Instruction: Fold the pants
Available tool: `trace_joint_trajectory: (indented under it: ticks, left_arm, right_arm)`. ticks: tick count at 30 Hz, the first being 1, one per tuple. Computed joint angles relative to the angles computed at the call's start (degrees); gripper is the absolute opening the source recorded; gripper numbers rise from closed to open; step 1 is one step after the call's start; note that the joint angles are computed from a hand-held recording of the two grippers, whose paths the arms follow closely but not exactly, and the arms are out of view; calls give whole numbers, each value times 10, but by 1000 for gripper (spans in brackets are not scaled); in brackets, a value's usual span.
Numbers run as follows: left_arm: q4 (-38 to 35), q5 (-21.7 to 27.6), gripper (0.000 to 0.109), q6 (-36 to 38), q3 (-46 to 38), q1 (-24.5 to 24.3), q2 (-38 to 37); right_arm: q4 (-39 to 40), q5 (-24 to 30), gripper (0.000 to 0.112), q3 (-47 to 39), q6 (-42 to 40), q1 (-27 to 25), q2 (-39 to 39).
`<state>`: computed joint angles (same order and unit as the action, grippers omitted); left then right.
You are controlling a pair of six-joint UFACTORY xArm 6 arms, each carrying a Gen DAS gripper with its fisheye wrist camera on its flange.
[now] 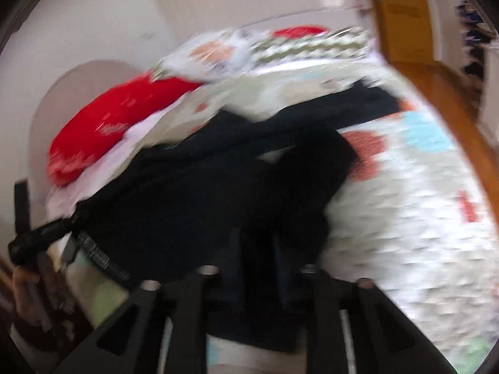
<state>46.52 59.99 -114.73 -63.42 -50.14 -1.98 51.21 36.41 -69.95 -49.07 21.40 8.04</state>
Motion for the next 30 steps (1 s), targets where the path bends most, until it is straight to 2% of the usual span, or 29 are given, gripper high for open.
trace_joint_trajectory:
  ticks: [2, 5, 8, 10, 14, 15, 17, 18, 19, 22, 25, 30]
  left_arm:
    - [-2, -2, 48, 2, 4, 1, -5]
    - [-3, 0, 51, 3, 9, 1, -10]
    - [8, 14, 56, -15, 15, -6, -15]
    - [17, 9, 59, -34, 25, -6, -21]
    - [13, 2, 60, -36, 30, -6, -22]
    - [10, 4, 61, -33, 29, -6, -21]
    - [7, 4, 61, -33, 30, -5, -23]
    - [7, 5, 61, -34, 31, -5, -25]
    - [6, 8, 61, -35, 32, -6, -26]
    - [7, 13, 61, -36, 33, -7, -29]
    - [14, 7, 61, -46, 35, -5, -30]
    - [15, -9, 61, -38, 20, -5, -12]
  right_arm:
    - [-15, -3, 35, 12, -1, 2, -7]
    - [44, 8, 36, 30, -30, -25, -31]
    - [51, -26, 50, 38, -35, -38, -42]
    - [27, -36, 55, 30, -21, -35, -29]
    - [9, -52, 55, -3, 8, -17, 21]
    - [-14, -59, 54, -16, 34, -11, 41]
    - [-25, -60, 36, -28, 45, -8, 58]
    - [-14, -56, 22, -30, 39, -9, 58]
    - [7, -52, 15, -27, 25, -11, 52]
    - [51, -77, 12, 5, -18, -21, 11]
    - [93, -80, 12, 22, -42, -51, -20]
    - [11, -147, 10, 44, 51, -92, -32]
